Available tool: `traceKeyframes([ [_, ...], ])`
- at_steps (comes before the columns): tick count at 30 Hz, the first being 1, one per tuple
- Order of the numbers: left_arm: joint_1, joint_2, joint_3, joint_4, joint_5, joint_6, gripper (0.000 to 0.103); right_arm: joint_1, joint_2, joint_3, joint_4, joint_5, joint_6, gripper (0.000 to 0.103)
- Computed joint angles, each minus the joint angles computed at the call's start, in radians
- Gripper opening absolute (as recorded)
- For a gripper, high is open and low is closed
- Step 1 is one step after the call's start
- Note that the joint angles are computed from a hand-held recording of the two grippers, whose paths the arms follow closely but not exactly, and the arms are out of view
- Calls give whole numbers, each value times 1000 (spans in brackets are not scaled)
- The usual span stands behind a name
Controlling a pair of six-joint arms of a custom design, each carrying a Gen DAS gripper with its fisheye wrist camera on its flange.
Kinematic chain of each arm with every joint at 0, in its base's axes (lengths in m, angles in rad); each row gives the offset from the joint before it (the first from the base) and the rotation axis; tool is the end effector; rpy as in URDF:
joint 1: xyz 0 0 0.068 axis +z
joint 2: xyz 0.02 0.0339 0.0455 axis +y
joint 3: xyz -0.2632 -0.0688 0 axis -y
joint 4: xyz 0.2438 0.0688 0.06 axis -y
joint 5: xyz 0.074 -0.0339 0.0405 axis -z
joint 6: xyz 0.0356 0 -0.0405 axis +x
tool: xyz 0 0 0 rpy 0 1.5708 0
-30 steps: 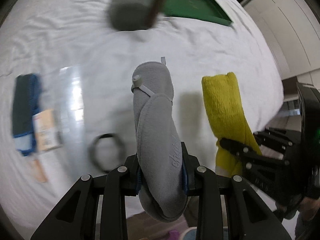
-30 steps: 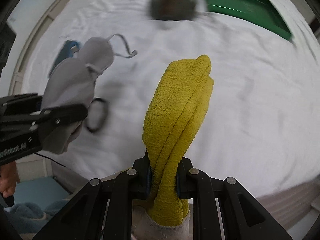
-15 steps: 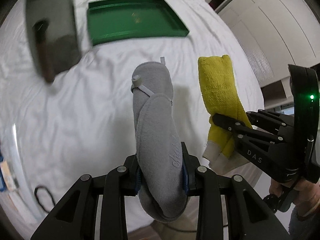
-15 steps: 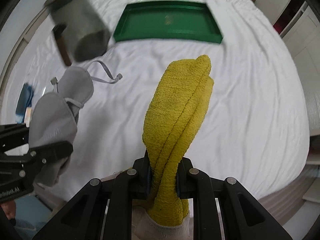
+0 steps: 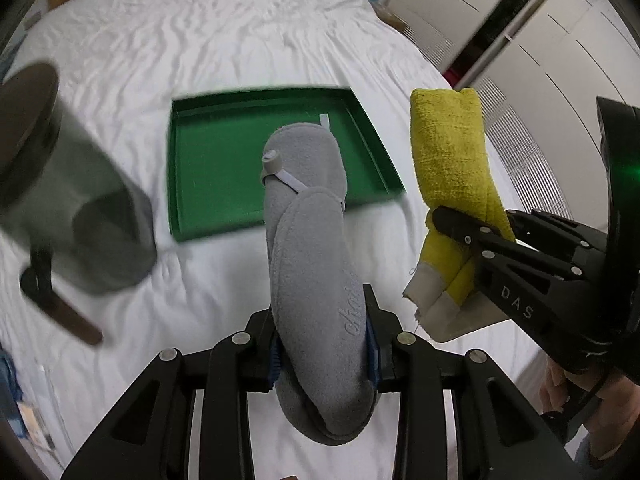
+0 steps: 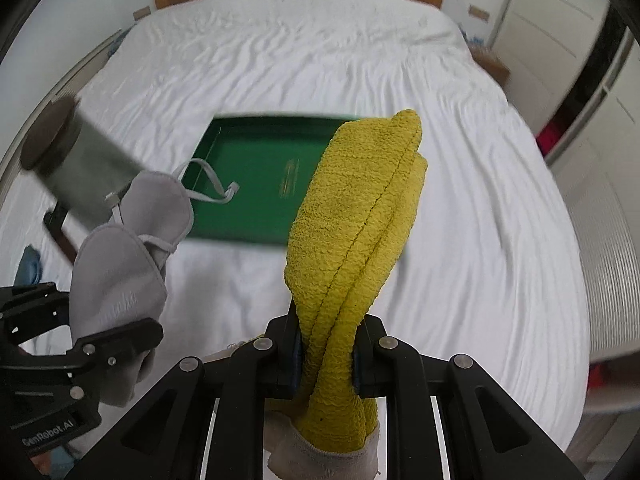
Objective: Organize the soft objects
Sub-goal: 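Carry the grey eye mask and yellow towel over the green tray with both grippers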
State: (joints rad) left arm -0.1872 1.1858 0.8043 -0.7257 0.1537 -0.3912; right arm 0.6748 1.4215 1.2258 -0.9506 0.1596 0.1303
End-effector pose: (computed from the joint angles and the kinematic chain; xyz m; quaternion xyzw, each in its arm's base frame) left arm 0.2138 -0.0460 0.2247 -0.0813 0.9671 -0.1369 0.1982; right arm 0.2195 0.1684 0.2858 -0.2459 0.9431 0.0106 0.2237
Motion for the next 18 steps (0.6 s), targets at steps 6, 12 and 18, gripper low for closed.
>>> traceKeyframes([
  [6, 92, 202, 82, 143, -52, 37, 29, -54, 158, 85, 129, -10, -95, 17],
  [12, 159, 443, 161, 293, -129, 46, 30, -95, 427, 125, 376, -63, -136, 18],
  [18, 200, 698, 281, 353, -178, 59, 31, -168, 757, 345, 449, -96, -198, 18],
])
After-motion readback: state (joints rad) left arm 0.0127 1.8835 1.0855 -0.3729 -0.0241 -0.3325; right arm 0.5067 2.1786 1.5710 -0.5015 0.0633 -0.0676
